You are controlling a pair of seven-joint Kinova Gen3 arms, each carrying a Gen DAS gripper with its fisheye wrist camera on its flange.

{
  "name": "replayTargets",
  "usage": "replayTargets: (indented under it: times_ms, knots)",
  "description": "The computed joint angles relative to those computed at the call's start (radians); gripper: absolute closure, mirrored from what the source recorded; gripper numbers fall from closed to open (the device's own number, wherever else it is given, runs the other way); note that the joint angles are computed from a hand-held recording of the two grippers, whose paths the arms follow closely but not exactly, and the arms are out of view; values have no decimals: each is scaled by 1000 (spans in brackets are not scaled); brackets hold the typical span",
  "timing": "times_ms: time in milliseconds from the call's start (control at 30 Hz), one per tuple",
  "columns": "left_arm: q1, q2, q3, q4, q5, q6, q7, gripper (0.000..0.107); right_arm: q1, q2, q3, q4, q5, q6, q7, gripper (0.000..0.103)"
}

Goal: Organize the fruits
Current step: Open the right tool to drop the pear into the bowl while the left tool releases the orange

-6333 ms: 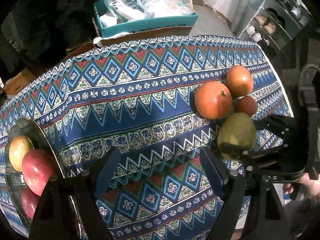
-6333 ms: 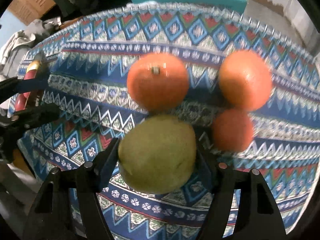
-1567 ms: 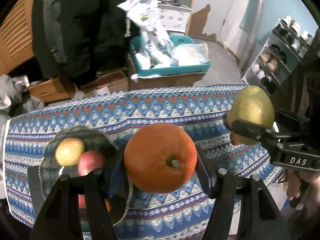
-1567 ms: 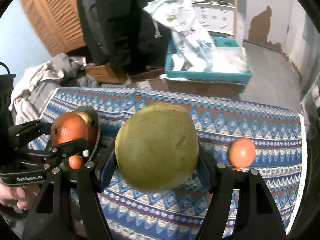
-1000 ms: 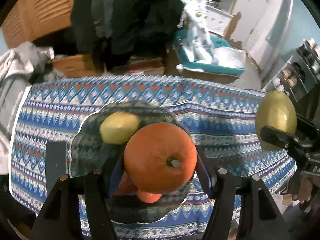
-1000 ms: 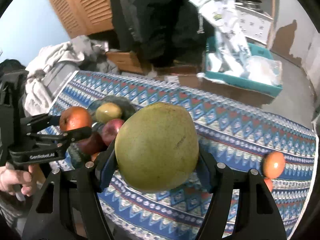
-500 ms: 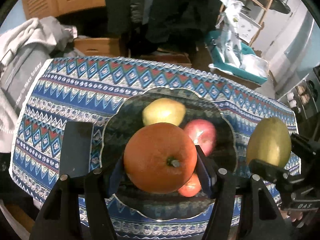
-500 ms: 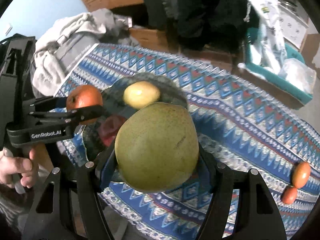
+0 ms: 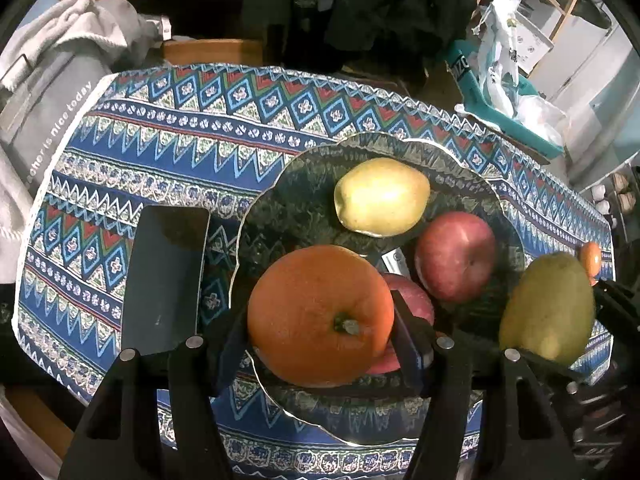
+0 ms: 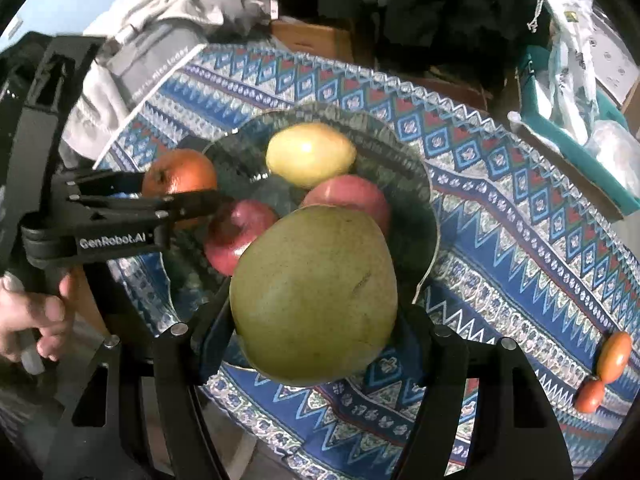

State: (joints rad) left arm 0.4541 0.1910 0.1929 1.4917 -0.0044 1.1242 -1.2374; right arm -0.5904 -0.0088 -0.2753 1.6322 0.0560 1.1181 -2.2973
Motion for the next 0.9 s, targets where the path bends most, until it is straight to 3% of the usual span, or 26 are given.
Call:
replayTargets:
  times_ms: [367,533,600,900]
  knots:
    - [17,11,-2,3,-37,19,21,41,-20,38,2,7,5,7,-11,32]
    - [45,9,-8,-8,-101,26,63,39,-19,6,5,8,33,-13,-35,32]
    - [27,-1,-3,-3,-74,13,37,38,-13,-6,4,7,32,-19,-40,32]
    - [37,-32,13,-14,-67,13,28,34,-18,-32,-31,-49,149,58,-114,32]
